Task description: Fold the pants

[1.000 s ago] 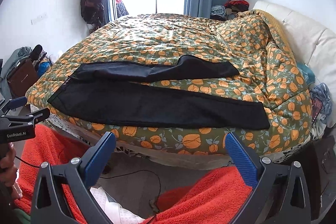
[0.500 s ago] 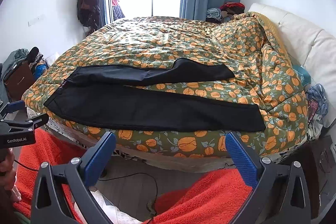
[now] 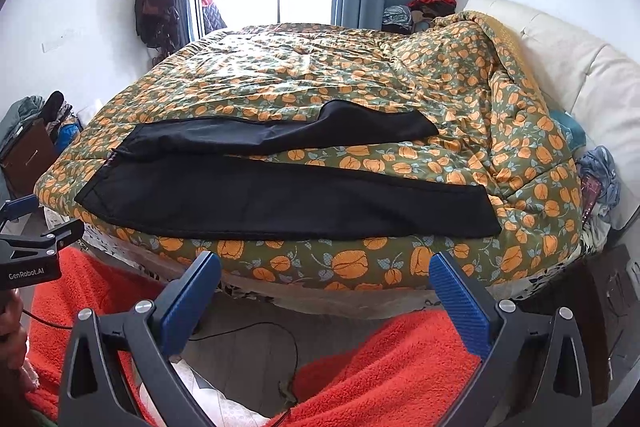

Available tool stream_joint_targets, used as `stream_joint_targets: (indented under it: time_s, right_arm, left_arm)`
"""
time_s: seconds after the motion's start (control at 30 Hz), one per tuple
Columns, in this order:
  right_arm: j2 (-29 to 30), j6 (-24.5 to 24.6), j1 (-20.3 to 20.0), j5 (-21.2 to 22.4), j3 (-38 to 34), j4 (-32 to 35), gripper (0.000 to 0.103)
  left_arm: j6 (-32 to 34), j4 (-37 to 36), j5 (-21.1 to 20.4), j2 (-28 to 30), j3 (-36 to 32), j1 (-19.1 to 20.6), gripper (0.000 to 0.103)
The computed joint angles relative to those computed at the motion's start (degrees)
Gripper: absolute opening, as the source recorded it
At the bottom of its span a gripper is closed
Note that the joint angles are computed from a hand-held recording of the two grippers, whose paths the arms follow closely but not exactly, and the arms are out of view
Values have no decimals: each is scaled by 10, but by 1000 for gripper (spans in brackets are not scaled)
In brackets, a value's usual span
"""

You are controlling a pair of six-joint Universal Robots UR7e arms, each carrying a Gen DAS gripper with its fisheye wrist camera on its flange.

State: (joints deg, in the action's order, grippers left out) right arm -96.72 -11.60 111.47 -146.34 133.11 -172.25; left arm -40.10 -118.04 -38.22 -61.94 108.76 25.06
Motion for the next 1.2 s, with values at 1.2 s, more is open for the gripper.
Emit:
stream_joint_targets:
  time_s: [1.2]
  right_arm:
    - [15, 6, -3, -102, -5, -6, 102]
  left_arm:
    - [-1, 4, 0, 3, 2, 0, 103]
